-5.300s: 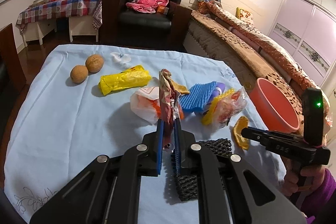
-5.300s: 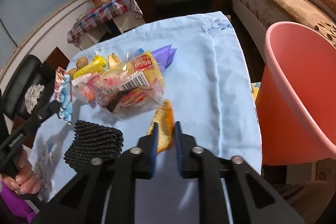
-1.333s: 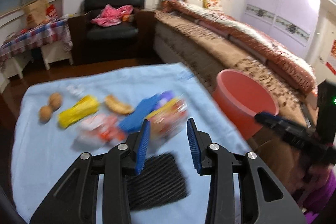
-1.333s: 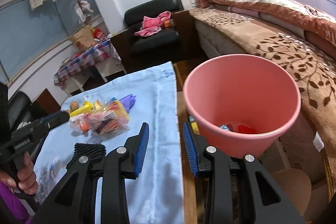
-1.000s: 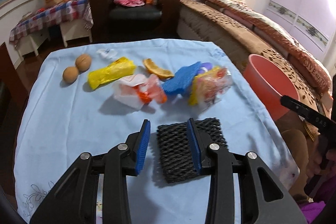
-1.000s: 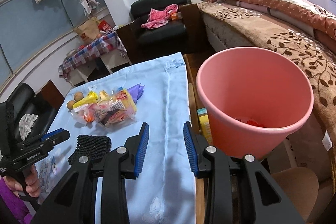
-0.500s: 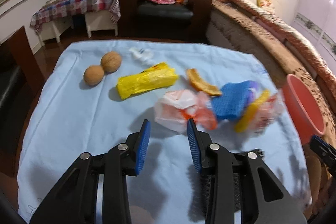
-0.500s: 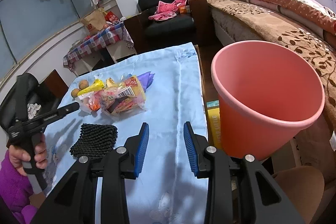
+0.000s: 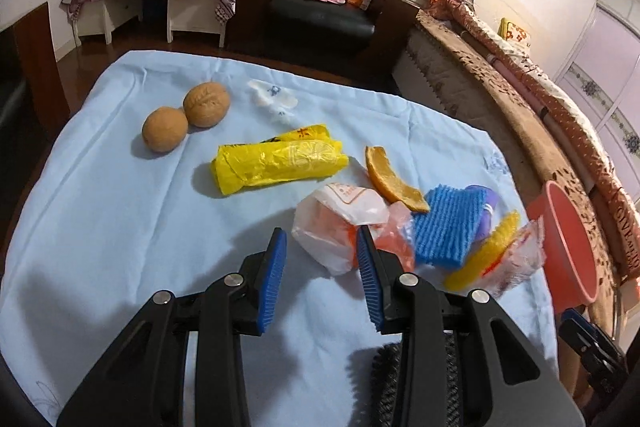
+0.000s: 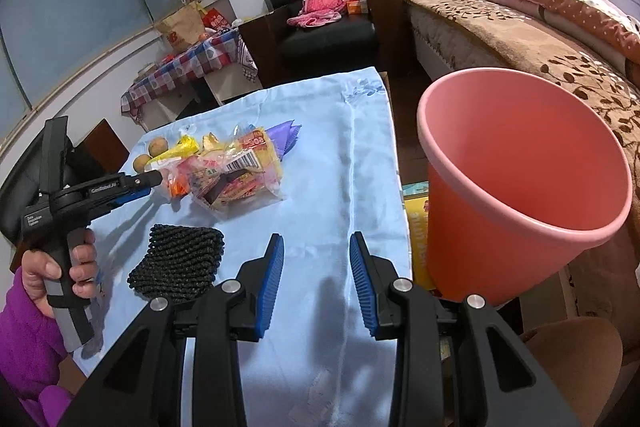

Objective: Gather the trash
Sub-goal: 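Close the left tool on the white plastic bag while the right tool reaches toward the snack packets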

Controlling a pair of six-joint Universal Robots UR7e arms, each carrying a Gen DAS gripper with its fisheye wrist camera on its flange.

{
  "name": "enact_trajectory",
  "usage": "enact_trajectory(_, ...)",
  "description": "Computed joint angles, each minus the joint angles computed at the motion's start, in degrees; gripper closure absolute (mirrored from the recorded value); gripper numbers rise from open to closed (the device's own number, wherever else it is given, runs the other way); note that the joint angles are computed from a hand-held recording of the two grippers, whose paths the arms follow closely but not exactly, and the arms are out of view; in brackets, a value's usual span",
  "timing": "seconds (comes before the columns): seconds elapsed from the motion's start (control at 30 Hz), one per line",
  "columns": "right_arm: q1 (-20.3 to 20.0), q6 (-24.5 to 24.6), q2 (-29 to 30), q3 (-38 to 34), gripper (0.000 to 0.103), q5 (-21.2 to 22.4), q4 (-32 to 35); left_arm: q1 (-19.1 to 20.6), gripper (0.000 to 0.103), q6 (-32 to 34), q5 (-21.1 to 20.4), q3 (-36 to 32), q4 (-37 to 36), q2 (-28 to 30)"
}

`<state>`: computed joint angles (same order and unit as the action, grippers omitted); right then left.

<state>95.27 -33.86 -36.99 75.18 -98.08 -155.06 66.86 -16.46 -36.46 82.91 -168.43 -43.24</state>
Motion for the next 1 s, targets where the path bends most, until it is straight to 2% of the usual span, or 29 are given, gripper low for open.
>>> enact_trajectory(0.2,0.4,-0.4,0.7,-1.9,0.069,1.6,3.0,0.7,0.067,2.0,-2.2,-0.4,-3.8,0.8)
enact_trajectory(0.27,0.5,-0.1,1.2,-3.0,0.069,2.6,4.5,0.7,0.077,2.7,-3.1,-0.5,-4.6,0.9)
enact_trajectory(0.43,1.3,0.6,2.9,-6.1,0.068,4.2,7.0,0.2,0.077,5.4,-3.1,0.3,-7.3,0.9)
enact_trajectory(0.53,1.9,1.7,4.7,-9.2,0.057,5.1,7.8,-0.4,0.078,6.4,-2.3,0.8,-8.3,0.7)
enact_trajectory(0.77,2.8,4.4,10.2,-18.6,0.051,5.8,13.5,-0.9,0.078,7.3,0.4,-0.5,-4.9,0.9)
enact_trajectory(0.83,2.8,5.6,12.2,-21.7,0.046,5.4,15.5,-0.9,0.078,8.3,1.5,-1.1,-4.6,1.2)
enact_trajectory(1.0,2.5,9.3,16.6,-28.8,0.045,4.9,22.4,-1.0,0.078,10.7,3.0,-1.6,-2.9,1.7)
